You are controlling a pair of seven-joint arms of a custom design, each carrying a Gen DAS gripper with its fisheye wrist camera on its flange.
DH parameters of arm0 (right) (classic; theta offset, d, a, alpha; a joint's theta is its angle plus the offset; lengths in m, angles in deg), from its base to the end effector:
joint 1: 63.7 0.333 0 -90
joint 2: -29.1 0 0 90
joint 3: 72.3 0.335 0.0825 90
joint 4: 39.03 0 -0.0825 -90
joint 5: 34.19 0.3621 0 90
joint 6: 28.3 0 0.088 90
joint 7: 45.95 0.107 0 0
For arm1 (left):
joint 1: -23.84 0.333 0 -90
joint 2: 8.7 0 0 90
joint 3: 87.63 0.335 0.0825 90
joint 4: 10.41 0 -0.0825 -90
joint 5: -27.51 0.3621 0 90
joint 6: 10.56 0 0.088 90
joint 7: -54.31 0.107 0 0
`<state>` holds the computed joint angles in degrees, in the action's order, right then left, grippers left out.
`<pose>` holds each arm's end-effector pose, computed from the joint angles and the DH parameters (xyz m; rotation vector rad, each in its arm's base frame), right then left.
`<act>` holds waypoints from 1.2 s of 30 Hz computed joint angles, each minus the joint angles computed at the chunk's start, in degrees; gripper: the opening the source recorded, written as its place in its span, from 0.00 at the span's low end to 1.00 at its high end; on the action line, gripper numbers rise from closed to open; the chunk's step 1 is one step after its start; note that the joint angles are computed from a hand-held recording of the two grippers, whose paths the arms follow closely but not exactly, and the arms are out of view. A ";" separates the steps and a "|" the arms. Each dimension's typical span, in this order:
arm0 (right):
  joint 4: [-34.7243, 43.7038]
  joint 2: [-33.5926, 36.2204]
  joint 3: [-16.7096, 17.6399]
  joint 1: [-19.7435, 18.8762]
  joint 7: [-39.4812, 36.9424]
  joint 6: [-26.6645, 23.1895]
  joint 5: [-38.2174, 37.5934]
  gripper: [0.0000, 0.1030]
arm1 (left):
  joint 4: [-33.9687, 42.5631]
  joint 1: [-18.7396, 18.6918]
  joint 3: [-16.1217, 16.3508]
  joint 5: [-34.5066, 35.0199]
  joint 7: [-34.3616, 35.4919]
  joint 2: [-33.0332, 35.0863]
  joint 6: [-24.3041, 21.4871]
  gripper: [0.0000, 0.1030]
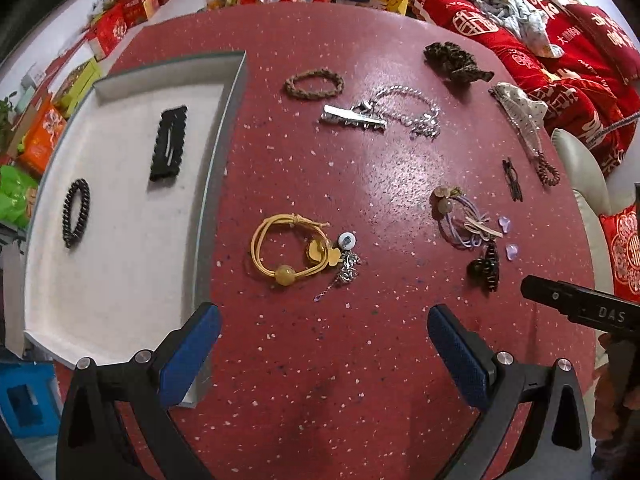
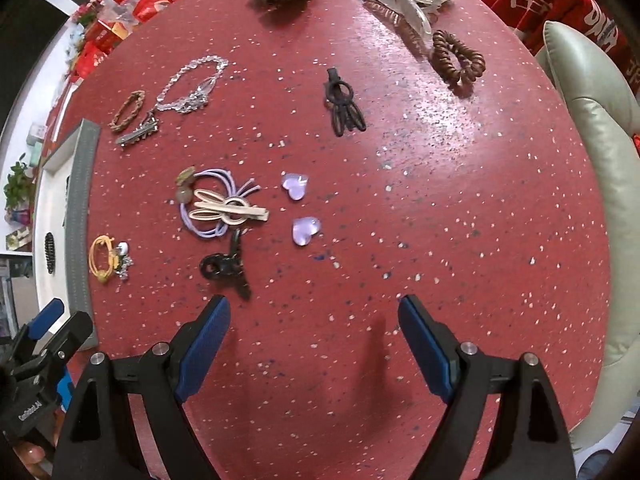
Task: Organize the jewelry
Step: 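Move both open tools back over the jewelry on the table, then grasp the black claw clip with the right tool while the left tool grasps the silver bar clip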
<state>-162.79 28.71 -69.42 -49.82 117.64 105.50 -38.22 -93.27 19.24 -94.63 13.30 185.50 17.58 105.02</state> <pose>0.5116 0.1529 0.4490 -0.9067 2.8160 -0.0814 0.6773 -0.1377 0.4639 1.1360 -2.8444 0.4656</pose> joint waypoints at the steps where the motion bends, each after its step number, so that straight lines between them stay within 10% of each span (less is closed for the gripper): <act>1: 0.05 0.08 -0.01 -0.02 -0.23 0.15 0.06 0.85 | 0.01 -0.21 0.14 0.29 -0.50 0.25 0.06 1.00; 27: 12.05 12.76 1.21 0.01 -3.41 2.25 -3.29 0.59 | 8.52 -2.79 -1.01 0.23 -3.47 7.64 2.49 1.00; 33: 17.55 15.92 0.82 1.18 -2.07 -4.02 -8.57 0.24 | 15.94 -4.38 -1.46 0.29 -5.63 11.74 0.19 0.95; 36: 18.73 17.24 0.83 1.11 -1.37 -3.36 -8.88 0.24 | 21.69 -5.41 -1.77 0.39 -7.67 15.17 -2.17 0.95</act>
